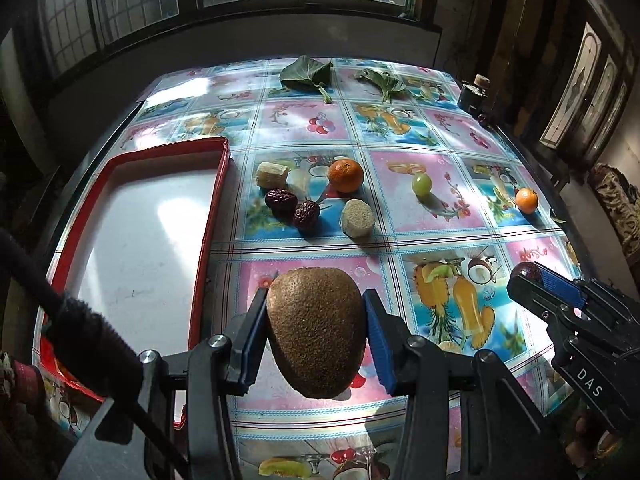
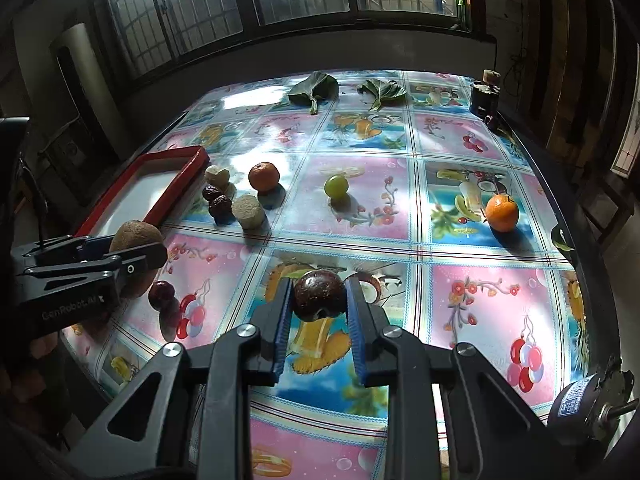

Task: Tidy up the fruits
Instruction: 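Grasp the brown kiwi with the left tool while the right tool grasps the dark plum, then carry the kiwi and plum into the red tray and open both tools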

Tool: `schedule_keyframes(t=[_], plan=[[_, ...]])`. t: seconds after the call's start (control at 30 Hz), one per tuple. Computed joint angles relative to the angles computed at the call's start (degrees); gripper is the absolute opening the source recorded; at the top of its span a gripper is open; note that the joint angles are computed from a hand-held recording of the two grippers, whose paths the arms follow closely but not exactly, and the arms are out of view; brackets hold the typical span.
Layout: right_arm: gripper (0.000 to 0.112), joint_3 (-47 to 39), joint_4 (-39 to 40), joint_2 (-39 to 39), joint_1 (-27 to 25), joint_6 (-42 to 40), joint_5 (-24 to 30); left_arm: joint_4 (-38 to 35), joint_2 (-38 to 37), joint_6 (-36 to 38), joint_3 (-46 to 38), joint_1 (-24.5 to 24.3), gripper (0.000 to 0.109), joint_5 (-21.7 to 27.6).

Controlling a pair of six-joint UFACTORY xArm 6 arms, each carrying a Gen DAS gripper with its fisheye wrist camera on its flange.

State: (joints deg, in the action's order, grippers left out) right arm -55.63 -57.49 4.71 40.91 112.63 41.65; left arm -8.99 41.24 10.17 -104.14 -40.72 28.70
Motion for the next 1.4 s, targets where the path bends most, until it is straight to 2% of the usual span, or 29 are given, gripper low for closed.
schedule_keyframes(t=[0.53,0.8,1.0,1.13,1.4], plan=[[0.028,-11.7,2.1,8.5,0.5,-8.8,-2.0,-0.4,-2.1,-2.2,3.9,4.0,0.045,-2.4],[0.028,-18.5,4.4,13.6,0.7,-14.2,-3.2,-1.1,-1.6,-2.4,3.3,6.2,0.045,-2.4],[0.028,-24.4,6.9,18.9,-0.6,-19.2,-8.8,0.9,0.5,-6.1,0.0,9.2,0.045,-1.2],[0.028,-31.4,10.5,24.6,-1.1,-25.8,-11.5,2.6,2.3,-9.2,-2.7,11.5,0.045,0.0],[0.028,-49.9,25.1,38.5,-1.7,-45.4,-14.6,5.2,7.8,-13.1,-10.7,14.6,0.045,4.2]])
